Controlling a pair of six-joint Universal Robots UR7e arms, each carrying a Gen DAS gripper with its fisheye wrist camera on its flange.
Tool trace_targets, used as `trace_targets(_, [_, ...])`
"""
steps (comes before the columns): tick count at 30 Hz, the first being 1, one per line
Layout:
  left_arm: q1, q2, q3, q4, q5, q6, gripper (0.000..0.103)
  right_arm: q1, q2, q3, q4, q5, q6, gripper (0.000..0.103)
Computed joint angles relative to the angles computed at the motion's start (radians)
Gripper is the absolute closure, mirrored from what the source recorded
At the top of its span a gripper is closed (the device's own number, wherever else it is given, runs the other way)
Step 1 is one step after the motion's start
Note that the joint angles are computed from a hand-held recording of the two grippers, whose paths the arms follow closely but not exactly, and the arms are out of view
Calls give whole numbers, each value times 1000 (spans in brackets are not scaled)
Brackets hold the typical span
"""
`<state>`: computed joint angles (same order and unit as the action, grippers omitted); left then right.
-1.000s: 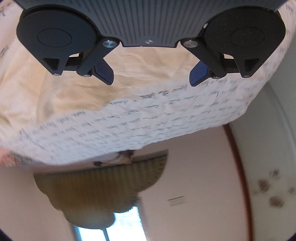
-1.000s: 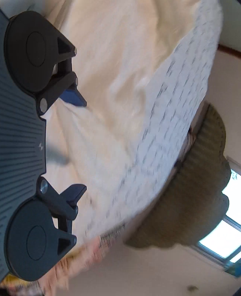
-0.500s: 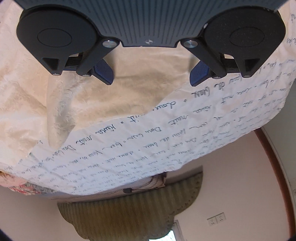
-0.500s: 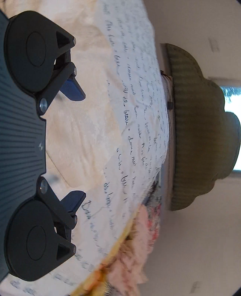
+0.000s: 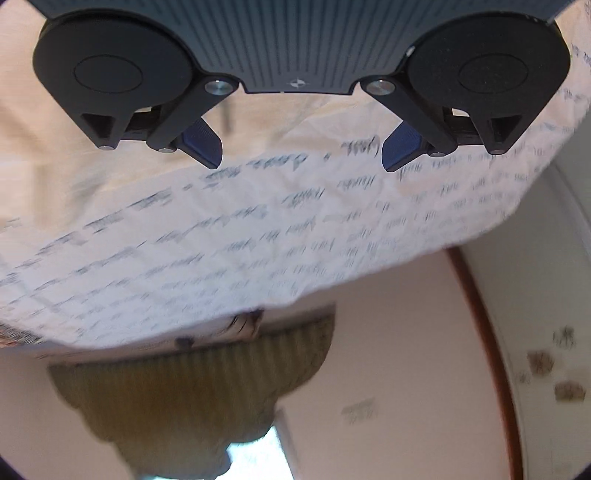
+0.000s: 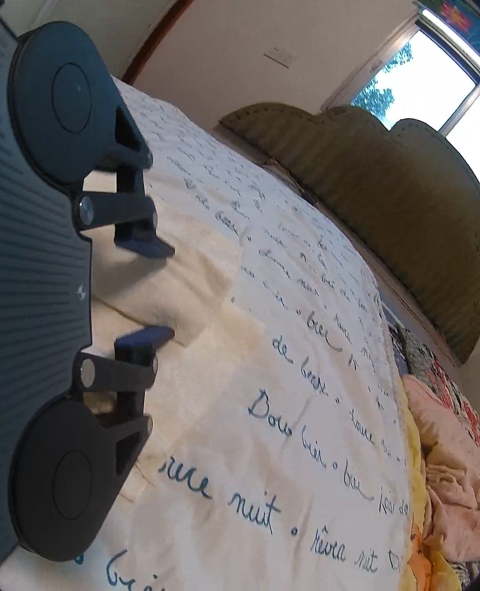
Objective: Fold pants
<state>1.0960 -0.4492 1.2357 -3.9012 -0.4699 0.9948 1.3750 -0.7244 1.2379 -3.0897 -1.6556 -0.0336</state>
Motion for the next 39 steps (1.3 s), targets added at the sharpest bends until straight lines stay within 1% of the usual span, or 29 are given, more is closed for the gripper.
trace_targets(1, [-17, -19, 52, -10, -34, -16, 4, -1, 3, 5, -30, -7, 8, 92])
trace_targets(2, [-30, -40, 101, 3, -67, -48, 3, -6, -2, 32, -84, 6, 22, 97])
trace_targets(4, [-50, -63, 166, 59, -112, -106, 1, -9, -13, 75, -177, 13, 27, 99])
trace_targets(5, [-58, -67, 185, 91, -121, -133, 1, -6, -15, 91, -221, -2, 8, 99])
trace_targets(7, [-66, -79, 221, 161, -147, -193, 1, 1, -32, 117, -249, -40, -1, 99])
trace_targets(9, [-73, -59, 227, 174, -133, -234, 2, -10, -65, 129, -154, -13, 59, 98])
trace_targets(10, [-75, -47, 228, 157, -134, -236, 2, -21, -82, 126, -59, 27, 118, 98])
trace_targets(11, [-74, -40, 232, 148, -139, -240, 2, -32, -94, 128, -6, 71, 158, 97])
trace_targets(13, [-74, -24, 235, 145, -129, -259, 2, -42, -97, 134, 23, 142, 178, 97])
trace_targets(14, [-73, -21, 240, 160, -120, -284, 2, -39, -95, 128, 50, 143, 190, 95])
trace_targets(17, [-66, -32, 265, 200, -111, -400, 2, -27, -76, 79, 242, 160, 230, 88])
trace_targets(18, [-64, -42, 278, 214, -123, -441, 2, -21, -67, 74, 248, 163, 221, 87])
trace_targets(19, [-64, -52, 290, 224, -140, -472, 2, -10, -58, 75, 212, 135, 205, 86])
trace_targets(21, [-68, -89, 336, 243, -200, -527, 2, -1, -38, 58, 167, 112, 201, 86])
trace_targets(22, [-70, -107, 360, 249, -236, -539, 2, -1, -28, 49, 152, 112, 230, 83])
trace_targets(24, [-73, -135, 393, 283, -317, -543, 0, -15, -24, 46, 134, 171, 293, 66])
trace_targets(25, [-74, -138, 399, 301, -345, -536, 0, -22, -26, 50, 128, 214, 285, 45])
trace_targets(26, [-75, -132, 395, 312, -360, -526, 0, -28, -31, 61, 118, 261, 248, 27])
trace_targets(27, [-76, -121, 389, 312, -362, -517, 0, -25, -35, 71, 103, 273, 219, 23])
trace_targets(28, [-77, -104, 377, 306, -354, -510, 0, -14, -40, 85, 85, 250, 196, 21])
trace_targets(30, [-77, -77, 358, 307, -337, -515, 0, 3, -41, 88, 89, 193, 155, 21])
trace_targets(31, [-74, -70, 355, 314, -334, -527, 0, 1, -40, 85, 99, 204, 152, 21])
trace_targets(33, [-67, -57, 351, 317, -332, -536, 0, -7, -27, 77, 72, 236, 167, 22])
trace_targets(34, [-65, -50, 347, 317, -318, -536, 0, -8, -17, 72, 35, 237, 178, 33])
trace_targets(35, [-64, -46, 344, 326, -304, -544, 0, -5, -5, 74, -36, 197, 197, 53])
trace_targets(36, [-61, -48, 346, 335, -302, -559, 0, -2, 3, 72, -83, 163, 210, 62])
trace_targets(37, [-57, -53, 350, 343, -311, -577, 0, -6, 11, 72, -131, 154, 229, 77])
trace_targets(38, [-52, -58, 352, 352, -321, -593, 0, -18, 18, 71, -173, 173, 245, 86])
trace_targets(39, [-48, -62, 352, 367, -328, -610, 0, -24, 23, 61, -176, 180, 250, 91])
